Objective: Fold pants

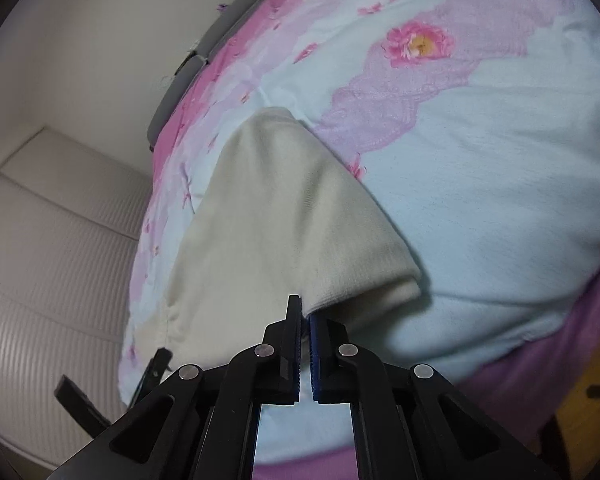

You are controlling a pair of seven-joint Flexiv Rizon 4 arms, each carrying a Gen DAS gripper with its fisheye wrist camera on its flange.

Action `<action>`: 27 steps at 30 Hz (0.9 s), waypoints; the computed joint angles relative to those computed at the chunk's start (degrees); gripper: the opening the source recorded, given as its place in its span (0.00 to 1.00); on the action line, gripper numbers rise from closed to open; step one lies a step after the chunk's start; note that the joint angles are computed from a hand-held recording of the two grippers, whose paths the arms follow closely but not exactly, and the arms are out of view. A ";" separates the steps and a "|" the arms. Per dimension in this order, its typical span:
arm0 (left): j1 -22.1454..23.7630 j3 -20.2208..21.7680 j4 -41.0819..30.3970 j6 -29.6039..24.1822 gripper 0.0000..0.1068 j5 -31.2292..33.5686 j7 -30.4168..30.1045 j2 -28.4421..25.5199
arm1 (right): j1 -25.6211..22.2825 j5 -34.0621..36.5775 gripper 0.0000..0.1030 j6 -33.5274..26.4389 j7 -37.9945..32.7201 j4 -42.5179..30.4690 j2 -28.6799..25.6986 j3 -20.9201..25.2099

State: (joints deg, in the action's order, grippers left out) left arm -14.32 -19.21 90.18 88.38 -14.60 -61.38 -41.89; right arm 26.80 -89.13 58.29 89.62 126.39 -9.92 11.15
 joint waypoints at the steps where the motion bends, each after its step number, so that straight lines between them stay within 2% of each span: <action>1: -0.57 0.83 -0.05 -0.14 0.47 0.24 -0.17 -0.12 | 0.00 0.77 0.04 0.21 -1.09 0.22 0.09 0.17; 2: -1.30 1.87 -0.42 -0.27 0.47 0.54 -0.39 -0.40 | -0.14 1.16 0.04 1.02 -1.97 0.44 -0.15 0.14; 5: -1.01 1.45 -0.75 -0.20 0.47 0.51 -0.49 -0.55 | -1.48 -2.17 0.06 4.75 -1.36 0.42 -1.42 -1.14; 7: -0.40 0.50 -0.32 0.74 0.47 0.61 -0.22 -0.22 | -1.70 -1.04 0.12 4.04 -2.60 0.20 -1.31 -0.99; 8: 0.08 -0.20 -0.01 1.14 0.47 0.71 0.07 0.04 | -1.47 1.63 0.18 3.34 -5.05 0.06 -1.13 -0.58; 11: 1.96 -2.77 0.98 2.27 0.47 0.79 1.09 0.64 | 1.56 13.16 0.21 -3.13 -14.79 -0.56 0.81 1.77; 14: 2.24 -3.29 1.18 2.43 0.47 0.52 0.93 0.77 | 4.35 18.63 0.21 -10.82 -25.23 -3.06 2.70 2.81; 17: 1.02 -1.56 0.52 1.30 0.47 0.39 0.19 0.50 | 3.62 20.88 0.21 -12.08 -38.99 -6.53 2.51 1.43; 20: 0.84 -1.19 0.43 0.63 0.47 0.17 0.00 0.38 | 0.42 24.66 0.21 -7.16 -54.97 -11.27 -0.84 -1.46; 23: 0.66 -0.92 0.68 1.02 0.47 0.41 0.13 0.53 | -3.20 35.79 0.21 0.34 -71.35 -16.59 -6.03 -2.98; 24: 0.62 -0.89 0.65 0.99 0.47 0.38 0.07 0.54 | -4.88 42.86 0.22 2.29 -80.20 -19.76 -8.58 -2.24; 26: 0.52 -0.83 0.68 1.04 0.47 0.33 -0.07 0.53 | -6.44 52.21 0.26 -0.40 -92.93 -25.16 -11.46 -0.14; 27: 0.50 -0.83 0.56 1.00 0.47 0.30 -0.12 0.43 | -6.94 55.23 0.39 -3.24 -99.29 -28.35 -12.78 0.60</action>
